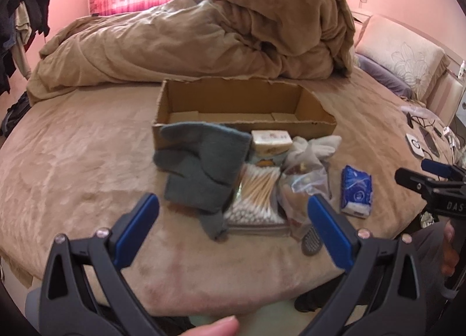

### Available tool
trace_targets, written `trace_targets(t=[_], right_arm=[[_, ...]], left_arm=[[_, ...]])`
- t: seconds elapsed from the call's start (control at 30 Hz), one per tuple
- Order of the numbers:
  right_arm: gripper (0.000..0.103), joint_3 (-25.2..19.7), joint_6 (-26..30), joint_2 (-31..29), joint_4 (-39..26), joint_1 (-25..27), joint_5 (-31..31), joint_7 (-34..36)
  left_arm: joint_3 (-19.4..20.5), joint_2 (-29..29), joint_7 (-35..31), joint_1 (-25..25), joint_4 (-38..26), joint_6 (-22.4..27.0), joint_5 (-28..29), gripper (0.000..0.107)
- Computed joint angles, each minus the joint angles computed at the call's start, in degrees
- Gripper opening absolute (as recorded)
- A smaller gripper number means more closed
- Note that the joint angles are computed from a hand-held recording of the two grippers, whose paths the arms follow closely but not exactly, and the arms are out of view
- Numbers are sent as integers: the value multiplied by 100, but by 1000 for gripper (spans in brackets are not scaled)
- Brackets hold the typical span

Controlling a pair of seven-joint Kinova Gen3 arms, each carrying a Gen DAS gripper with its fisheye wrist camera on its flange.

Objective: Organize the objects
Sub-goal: 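Grasp the grey knit glove with the left gripper while the right grasps the blue tissue pack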

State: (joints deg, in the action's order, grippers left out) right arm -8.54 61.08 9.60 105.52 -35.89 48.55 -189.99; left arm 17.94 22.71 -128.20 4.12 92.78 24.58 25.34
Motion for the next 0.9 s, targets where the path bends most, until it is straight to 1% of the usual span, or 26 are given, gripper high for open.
trace_targets(t=[0.13,0.2,0.33,0.43,0.5,0.53,0.57,0.63,0.67,0.7,0.73,0.77,0.8,0.83,0.87,0.9], right_arm=[[103,111,-443,87,119,231,-127,140],[101,167,-712,129,187,327,-197,192],[100,287,-1204,259,277,469,-330,296],[98,392,-1626,361,322,587,-500,443],[97,472,-1909,432,343,664,-620,563],[96,508,-2032,467,345,694,-686,636],[96,550,-2147,489,357,701,-718,681],[92,663,-2220,510,394,609,-651,574],[91,699,-2195,553,371,566,-629,539],[89,721,-2178,580,355,540,-625,543],[86,738,-2154,604,341,503,-607,541],[85,762,-2146,625,339,474,-570,529],[83,780,-2107,639,332,415,-513,486],[79,794,-2090,645,336,370,-454,442],[77,803,-2090,647,344,342,-404,406],[70,816,-2091,645,373,300,-330,324]], left_arm=[[-185,236,185,245,-211,-33,-262,103],[-363,382,423,442,-315,-172,-478,103],[-457,650,747,586,-475,-378,-819,103],[-710,854,1187,827,-661,-439,-1141,102],[-553,939,1234,695,-703,-458,-1214,98],[-485,982,1231,638,-741,-432,-1251,94],[-429,1023,1229,596,-784,-397,-1279,86],[-508,1049,1309,683,-795,-455,-1411,74],[-476,1075,1312,666,-807,-450,-1445,72],[-337,1139,1259,548,-864,-382,-1411,72],[-184,1185,1181,406,-901,-305,-1348,69],[-45,1220,1087,282,-921,-246,-1278,64],[35,1243,1012,209,-941,-200,-1221,60],[99,1247,928,154,-928,-195,-1170,52],[150,1220,853,111,-859,-273,-1113,50],[246,1201,746,25,-800,-324,-1046,48]])
